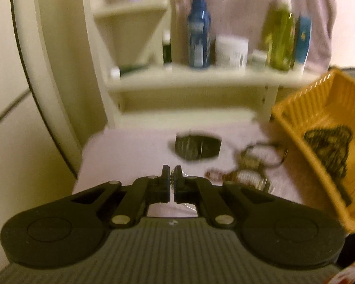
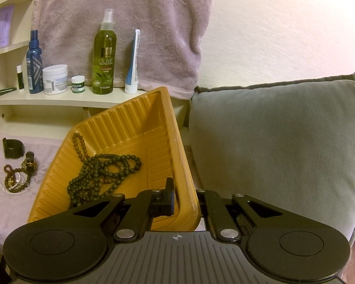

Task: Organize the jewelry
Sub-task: 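Grasp the white pearl necklace with the left gripper and lift it, then carry the pearl necklace over the orange tray and open the left gripper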

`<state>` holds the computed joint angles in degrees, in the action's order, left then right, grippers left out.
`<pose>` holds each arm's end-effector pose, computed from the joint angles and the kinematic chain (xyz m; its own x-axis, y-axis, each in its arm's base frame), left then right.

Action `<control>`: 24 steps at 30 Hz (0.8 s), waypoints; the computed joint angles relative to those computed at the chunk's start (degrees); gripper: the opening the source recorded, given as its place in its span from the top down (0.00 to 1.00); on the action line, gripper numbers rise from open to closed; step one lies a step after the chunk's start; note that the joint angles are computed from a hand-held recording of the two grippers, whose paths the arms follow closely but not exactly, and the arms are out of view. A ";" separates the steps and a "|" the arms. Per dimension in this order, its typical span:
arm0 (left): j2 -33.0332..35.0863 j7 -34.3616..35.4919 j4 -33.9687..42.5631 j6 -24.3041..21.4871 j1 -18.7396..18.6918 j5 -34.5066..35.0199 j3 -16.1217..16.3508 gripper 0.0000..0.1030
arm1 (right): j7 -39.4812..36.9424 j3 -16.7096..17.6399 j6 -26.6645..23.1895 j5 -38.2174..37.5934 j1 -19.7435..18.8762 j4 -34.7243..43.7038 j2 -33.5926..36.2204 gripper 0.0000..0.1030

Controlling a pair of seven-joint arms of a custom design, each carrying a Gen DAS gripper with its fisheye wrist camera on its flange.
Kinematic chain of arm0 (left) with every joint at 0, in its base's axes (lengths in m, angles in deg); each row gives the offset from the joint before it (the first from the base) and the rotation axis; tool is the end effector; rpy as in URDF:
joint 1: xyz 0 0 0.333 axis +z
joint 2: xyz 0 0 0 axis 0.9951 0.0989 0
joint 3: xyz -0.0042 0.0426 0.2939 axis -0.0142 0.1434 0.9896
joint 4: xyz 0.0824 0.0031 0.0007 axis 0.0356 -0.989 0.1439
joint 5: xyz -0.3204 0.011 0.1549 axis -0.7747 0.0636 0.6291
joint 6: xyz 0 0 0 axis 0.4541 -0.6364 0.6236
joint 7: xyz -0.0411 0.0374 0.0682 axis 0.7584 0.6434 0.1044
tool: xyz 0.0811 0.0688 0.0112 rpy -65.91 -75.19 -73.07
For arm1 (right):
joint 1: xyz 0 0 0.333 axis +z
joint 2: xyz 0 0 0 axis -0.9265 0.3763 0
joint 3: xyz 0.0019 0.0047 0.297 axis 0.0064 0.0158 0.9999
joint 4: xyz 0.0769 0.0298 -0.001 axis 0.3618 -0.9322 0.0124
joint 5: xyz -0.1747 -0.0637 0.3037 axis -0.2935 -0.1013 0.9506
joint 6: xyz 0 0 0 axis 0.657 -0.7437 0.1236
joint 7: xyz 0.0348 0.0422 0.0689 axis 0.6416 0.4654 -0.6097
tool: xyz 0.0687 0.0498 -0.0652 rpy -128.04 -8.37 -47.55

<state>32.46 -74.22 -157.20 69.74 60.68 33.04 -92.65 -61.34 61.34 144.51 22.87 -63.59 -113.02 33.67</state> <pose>0.5423 -0.2803 0.3090 0.5072 -0.8600 -0.0557 -0.5441 -0.2694 -0.7946 0.6713 0.1297 0.3602 0.4677 -0.8763 0.1157 -0.4992 -0.3699 -0.7835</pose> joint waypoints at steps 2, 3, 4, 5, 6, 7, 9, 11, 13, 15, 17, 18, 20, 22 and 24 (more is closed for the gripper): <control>-1.26 0.23 0.18 -0.85 -0.44 1.71 0.24 0.98 | -0.02 0.13 -0.06 0.03 -0.14 0.01 -0.02 0.94; -1.83 0.45 0.43 -1.05 -0.48 2.55 0.25 0.98 | -0.14 0.30 0.00 0.09 -0.25 0.03 -0.01 0.94; -2.34 0.65 0.68 -1.28 -0.51 3.48 0.25 0.98 | -0.24 0.42 0.10 0.13 -0.31 0.02 0.00 0.94; -2.79 1.02 1.07 -1.65 -0.57 4.33 0.19 0.98 | -0.26 0.49 0.17 0.19 -0.33 0.00 -0.02 0.94; -3.21 1.37 1.51 -1.87 -0.57 5.26 0.14 0.98 | -0.37 0.68 0.27 0.31 -0.44 -0.08 -0.07 0.94; -3.57 1.66 1.89 -1.94 -0.51 6.12 0.08 0.98 | -0.38 0.68 0.26 0.32 -0.44 -0.07 -0.07 0.94; -4.28 2.44 2.82 -1.94 -0.36 7.93 -0.02 0.98 | -0.51 0.88 0.40 0.46 -0.56 -0.17 -0.10 0.94; -4.50 3.59 4.26 -1.44 -0.10 9.68 -0.08 0.98 | -0.80 1.23 0.49 0.62 -0.79 -0.17 -0.06 0.94; -4.60 4.67 5.73 -0.78 0.08 11.06 -0.12 0.98 | -1.16 1.71 0.64 0.92 -1.11 -0.23 -0.08 0.94; -4.46 5.94 7.30 -0.14 0.12 12.23 -0.11 0.98 | -1.63 2.27 0.81 1.29 -1.51 -0.31 -0.13 0.94; -4.13 7.14 9.21 0.85 0.11 13.32 0.00 0.98 | -2.79 3.65 1.09 1.91 -2.50 -0.19 0.01 0.94; -3.98 7.42 10.02 1.72 0.18 13.67 0.06 0.98 | -3.12 3.96 1.15 2.20 -2.70 -0.22 -0.04 0.94; -3.42 8.12 11.95 3.53 0.17 14.40 0.22 0.98 | -3.69 4.41 1.33 2.77 -2.98 -0.35 -0.16 0.94; -2.41 9.35 14.34 5.34 -0.09 14.55 0.31 0.98 | -4.20 4.80 1.50 3.36 -3.25 -0.39 -0.18 0.94; -0.88 10.26 17.11 8.11 -0.32 14.73 0.63 0.98 | -4.50 4.92 1.52 3.80 -3.32 -0.33 -0.15 0.94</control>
<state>31.58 -63.96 -140.09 77.85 60.36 47.77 -92.02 -65.84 66.26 146.03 26.67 -66.91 -113.34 33.52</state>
